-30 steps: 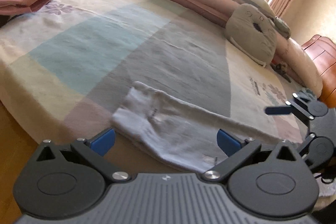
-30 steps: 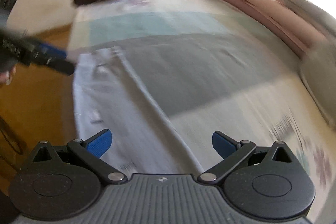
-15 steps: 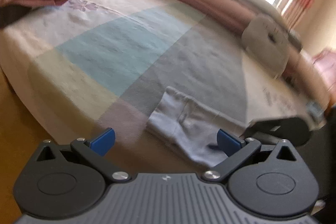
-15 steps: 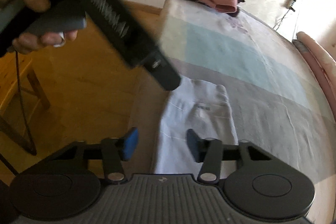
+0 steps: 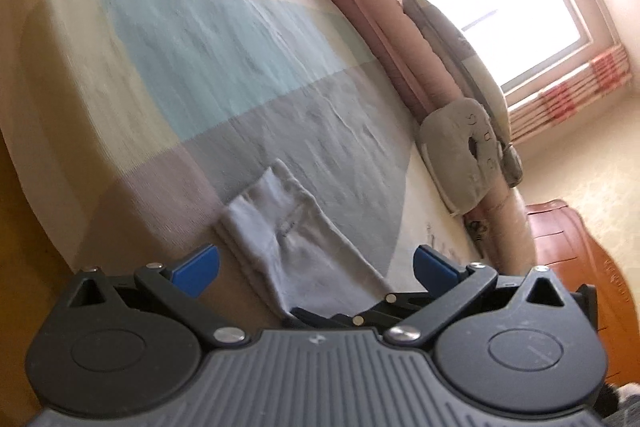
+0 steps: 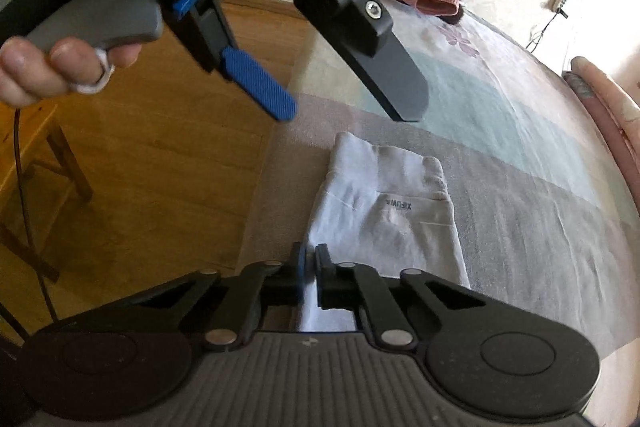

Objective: Fold clothes

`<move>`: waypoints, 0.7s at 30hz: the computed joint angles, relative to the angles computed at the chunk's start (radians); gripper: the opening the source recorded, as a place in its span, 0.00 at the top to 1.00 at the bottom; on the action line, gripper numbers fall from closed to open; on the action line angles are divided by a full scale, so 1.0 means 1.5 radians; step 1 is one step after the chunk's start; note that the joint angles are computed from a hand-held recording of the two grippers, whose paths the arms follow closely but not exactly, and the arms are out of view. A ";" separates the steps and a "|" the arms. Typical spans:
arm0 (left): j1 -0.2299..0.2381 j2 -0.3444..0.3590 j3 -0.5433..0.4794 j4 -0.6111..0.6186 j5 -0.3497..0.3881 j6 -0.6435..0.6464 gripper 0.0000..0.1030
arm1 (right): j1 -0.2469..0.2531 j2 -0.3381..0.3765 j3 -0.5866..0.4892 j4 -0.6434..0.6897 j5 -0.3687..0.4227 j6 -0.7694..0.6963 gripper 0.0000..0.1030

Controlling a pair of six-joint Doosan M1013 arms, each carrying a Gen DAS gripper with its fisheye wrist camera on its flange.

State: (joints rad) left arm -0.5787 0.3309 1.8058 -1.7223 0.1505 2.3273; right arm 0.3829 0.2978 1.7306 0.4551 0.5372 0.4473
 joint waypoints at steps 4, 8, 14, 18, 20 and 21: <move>0.005 0.012 0.003 -0.149 0.042 0.096 0.01 | -0.005 -0.005 0.002 0.019 0.002 0.002 0.96; 0.010 0.029 0.004 -0.249 0.088 0.139 0.01 | -0.010 -0.011 0.004 0.032 0.001 0.004 0.96; 0.016 0.062 -0.013 -0.241 0.153 0.070 0.01 | -0.016 -0.002 -0.012 0.053 0.004 0.016 0.96; 0.016 0.079 -0.020 -0.292 0.164 0.103 0.01 | -0.020 -0.001 -0.015 0.069 0.013 0.017 0.96; 0.015 0.084 -0.022 -0.348 0.156 0.155 0.01 | -0.023 -0.001 -0.014 0.078 0.021 0.015 0.96; 0.014 0.086 -0.023 -0.378 0.151 0.183 0.01 | -0.024 -0.002 -0.013 0.083 0.023 0.013 0.96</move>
